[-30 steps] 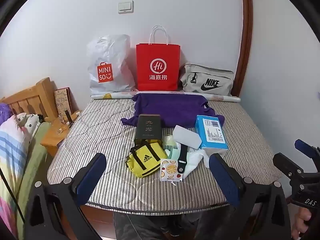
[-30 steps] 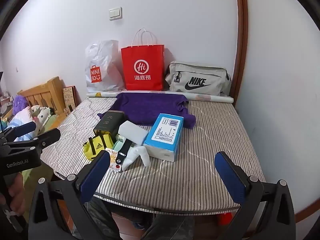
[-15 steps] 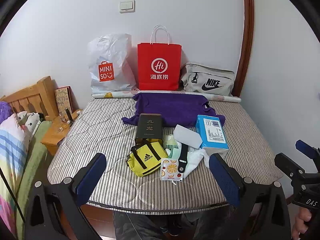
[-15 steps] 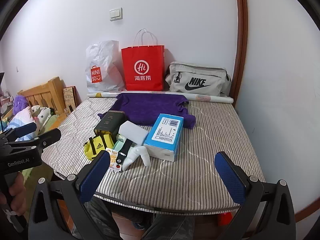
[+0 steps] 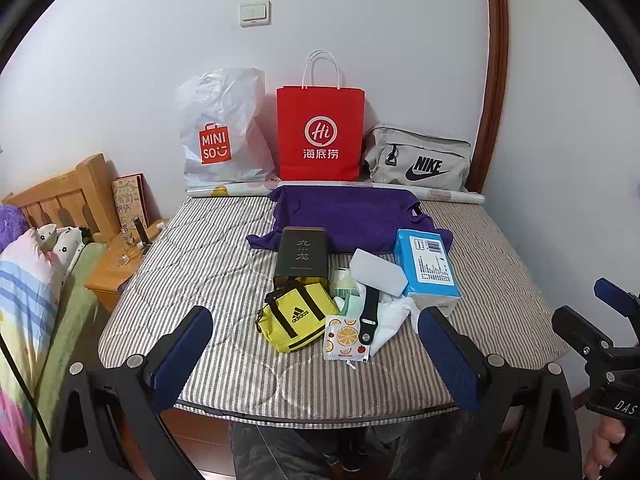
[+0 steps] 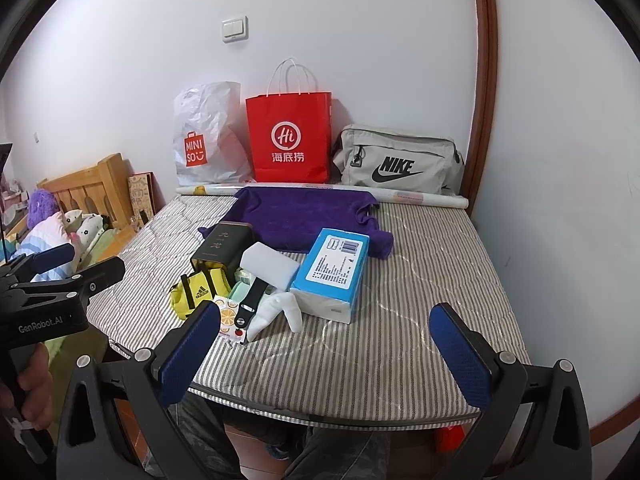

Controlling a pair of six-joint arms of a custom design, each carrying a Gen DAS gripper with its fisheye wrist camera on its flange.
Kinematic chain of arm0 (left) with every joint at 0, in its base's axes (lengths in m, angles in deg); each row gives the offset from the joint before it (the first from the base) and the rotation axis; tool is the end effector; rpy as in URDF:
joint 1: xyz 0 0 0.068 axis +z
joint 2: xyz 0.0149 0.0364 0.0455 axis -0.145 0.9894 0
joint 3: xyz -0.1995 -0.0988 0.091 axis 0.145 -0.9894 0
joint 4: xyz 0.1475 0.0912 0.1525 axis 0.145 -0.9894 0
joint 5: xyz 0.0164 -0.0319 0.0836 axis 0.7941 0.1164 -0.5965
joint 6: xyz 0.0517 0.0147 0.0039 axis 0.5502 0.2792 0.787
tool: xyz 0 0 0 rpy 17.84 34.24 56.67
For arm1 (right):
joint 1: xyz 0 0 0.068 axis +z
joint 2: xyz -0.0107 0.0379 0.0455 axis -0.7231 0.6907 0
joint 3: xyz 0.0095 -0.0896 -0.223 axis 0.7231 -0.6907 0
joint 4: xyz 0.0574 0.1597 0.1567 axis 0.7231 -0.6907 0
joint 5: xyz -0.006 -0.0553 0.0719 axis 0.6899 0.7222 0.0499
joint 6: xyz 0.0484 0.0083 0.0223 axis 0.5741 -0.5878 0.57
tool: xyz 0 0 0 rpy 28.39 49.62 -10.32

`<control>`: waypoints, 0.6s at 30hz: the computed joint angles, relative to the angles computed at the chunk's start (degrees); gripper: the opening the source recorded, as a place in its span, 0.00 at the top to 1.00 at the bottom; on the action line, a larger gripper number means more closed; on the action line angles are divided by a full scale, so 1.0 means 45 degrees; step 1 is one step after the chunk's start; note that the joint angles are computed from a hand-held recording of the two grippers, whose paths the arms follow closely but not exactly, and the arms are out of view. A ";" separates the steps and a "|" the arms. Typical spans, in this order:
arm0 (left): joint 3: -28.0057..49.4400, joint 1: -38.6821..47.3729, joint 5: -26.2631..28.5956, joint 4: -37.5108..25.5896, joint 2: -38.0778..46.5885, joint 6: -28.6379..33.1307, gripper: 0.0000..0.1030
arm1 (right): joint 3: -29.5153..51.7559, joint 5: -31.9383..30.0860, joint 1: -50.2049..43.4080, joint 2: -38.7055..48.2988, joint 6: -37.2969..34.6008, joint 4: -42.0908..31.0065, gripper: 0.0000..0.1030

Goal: Organize soft objects

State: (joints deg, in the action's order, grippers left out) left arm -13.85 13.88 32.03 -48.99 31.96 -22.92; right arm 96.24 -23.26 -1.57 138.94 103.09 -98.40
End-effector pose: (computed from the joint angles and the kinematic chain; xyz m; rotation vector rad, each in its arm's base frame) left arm 0.1801 0.0600 0.2240 0.0650 2.2377 -0.0544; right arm 0.1603 0.1325 0.2521 -0.0130 2.2564 0.0243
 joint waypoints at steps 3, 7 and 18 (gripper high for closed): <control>0.0028 0.0015 -0.0024 -0.0017 -0.0009 -0.0011 0.00 | -0.0012 0.0005 0.0019 -0.0015 -0.0014 0.0005 0.00; 0.0010 0.0092 0.0045 -0.0051 -0.0047 0.0064 0.00 | 0.0008 -0.0010 0.0012 0.0024 -0.0059 0.0043 0.00; 0.0061 0.0115 0.0071 -0.0063 0.0021 0.0087 0.00 | 0.0048 0.0051 0.0106 0.0101 -0.0036 0.0050 0.00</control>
State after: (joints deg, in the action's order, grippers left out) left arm -13.58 14.40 32.34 -49.27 32.05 -22.53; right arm 96.46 -23.03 -1.10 139.40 102.92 -98.18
